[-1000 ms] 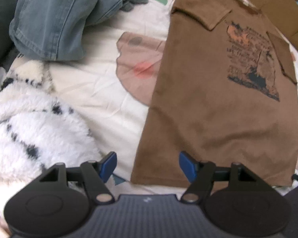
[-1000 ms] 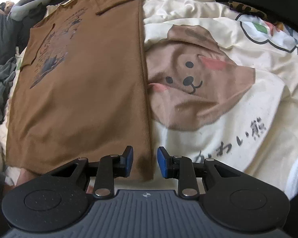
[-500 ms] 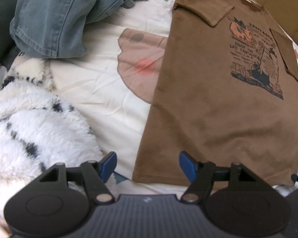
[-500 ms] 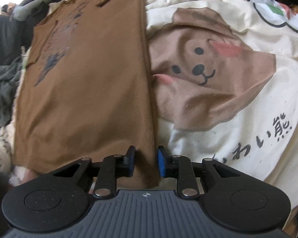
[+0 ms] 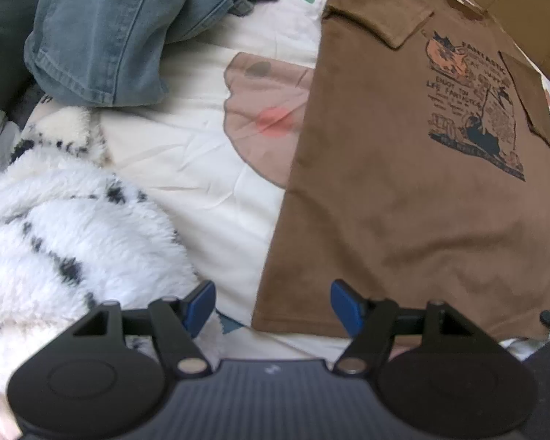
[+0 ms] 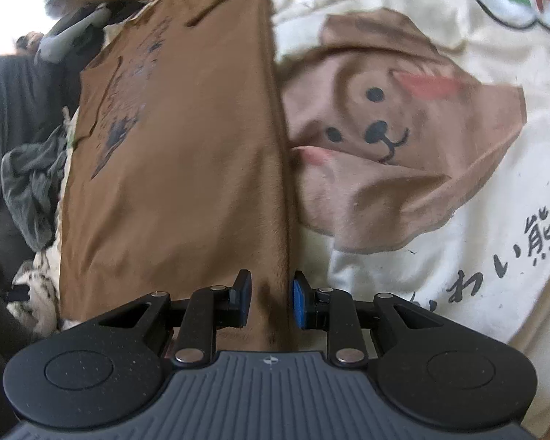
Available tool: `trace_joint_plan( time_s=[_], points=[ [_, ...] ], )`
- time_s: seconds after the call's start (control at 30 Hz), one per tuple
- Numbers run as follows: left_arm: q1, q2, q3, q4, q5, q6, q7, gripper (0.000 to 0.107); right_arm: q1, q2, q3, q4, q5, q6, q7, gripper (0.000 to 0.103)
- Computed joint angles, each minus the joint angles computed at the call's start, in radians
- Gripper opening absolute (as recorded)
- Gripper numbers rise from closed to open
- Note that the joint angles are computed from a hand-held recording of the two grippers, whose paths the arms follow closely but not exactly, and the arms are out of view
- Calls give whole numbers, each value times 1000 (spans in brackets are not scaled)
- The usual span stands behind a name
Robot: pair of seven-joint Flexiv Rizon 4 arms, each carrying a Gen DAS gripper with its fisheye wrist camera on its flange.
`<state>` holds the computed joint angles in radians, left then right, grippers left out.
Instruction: Fold clothes
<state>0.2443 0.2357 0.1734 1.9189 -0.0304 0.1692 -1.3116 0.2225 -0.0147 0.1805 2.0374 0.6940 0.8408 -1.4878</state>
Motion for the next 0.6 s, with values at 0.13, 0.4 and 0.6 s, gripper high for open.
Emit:
trace_joint_plan(
  time_s=[0.13,0.4,0.6],
  points=[
    [1,2,2,2,-8,3,-2,72,-6,-10,-1,1,25,-3,-1,22],
    [-2,19,-3,14,7,-4,-34,72,-30,27,-26,-40,124,-115,-99,7],
    [2,15,4,11,-1,-3,-16,72,-40,-6,-37,-72,198,-118,-99,9]
  ],
)
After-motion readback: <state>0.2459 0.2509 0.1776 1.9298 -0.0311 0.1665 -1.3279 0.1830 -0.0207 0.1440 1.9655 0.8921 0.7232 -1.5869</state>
